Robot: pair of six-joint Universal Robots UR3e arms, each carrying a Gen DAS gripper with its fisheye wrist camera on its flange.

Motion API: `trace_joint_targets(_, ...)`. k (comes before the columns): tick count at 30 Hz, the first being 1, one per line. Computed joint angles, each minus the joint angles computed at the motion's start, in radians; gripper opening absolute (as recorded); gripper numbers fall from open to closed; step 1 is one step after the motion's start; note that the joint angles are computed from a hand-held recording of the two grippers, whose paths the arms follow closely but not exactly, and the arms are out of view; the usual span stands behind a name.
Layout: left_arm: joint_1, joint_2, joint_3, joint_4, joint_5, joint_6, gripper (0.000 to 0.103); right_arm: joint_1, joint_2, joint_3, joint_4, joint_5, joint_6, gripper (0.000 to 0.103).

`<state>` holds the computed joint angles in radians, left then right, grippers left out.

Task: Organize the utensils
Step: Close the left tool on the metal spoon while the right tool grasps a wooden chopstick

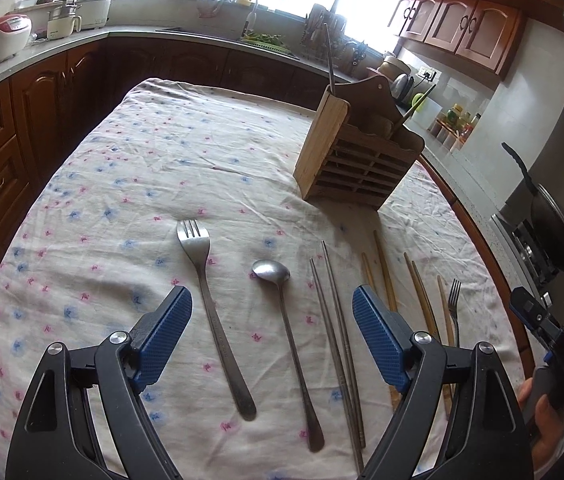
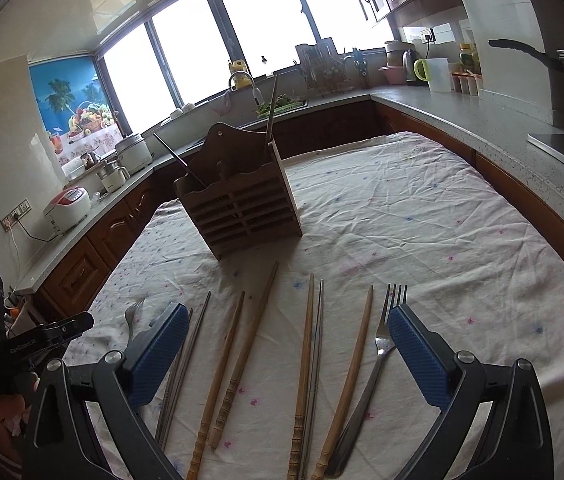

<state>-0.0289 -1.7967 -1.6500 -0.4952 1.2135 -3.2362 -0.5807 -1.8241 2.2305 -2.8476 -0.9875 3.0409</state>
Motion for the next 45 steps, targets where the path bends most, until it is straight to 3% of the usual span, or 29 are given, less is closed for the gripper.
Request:
trace_joint_targets(14, -0.038, -0.097, 0.127, -0.098, 0.024, 0.013, 0.084, 0.105, 0.138, -0.104, -0.005, -0.066, 0.007, 0.098)
trace_joint_targets(16, -0.047, -0.12, 0.154, -0.112, 0.029, 0.018, 0.083, 0.126, 0.174, -0.138, 0.009, -0.081, 0.011, 0.085)
trace_joint_targets(21, -0.074, -0.192, 0.259, -0.202, 0.042, 0.049, 0.064, 0.17, 0.286, -0.239, 0.066, -0.106, 0.029, 0.054)
trace_joint_targets(25, -0.091, -0.258, 0.35, -0.277, 0.05, 0.063, 0.052, 0.2, 0.372, -0.326, 0.108, -0.127, 0.038, 0.041)
trace_joint_targets(34, -0.09, -0.35, 0.452, -0.343, 0.037, 0.059, 0.039, 0.275, 0.599, -0.595, 0.226, -0.186, 0.049, 0.023)
trace_joint_targets(45, -0.113, -0.43, 0.574, -0.38, 0.076, 0.078, 0.033, 0.357, 0.836, -0.929, 0.363, -0.295, 0.063, 0.023)
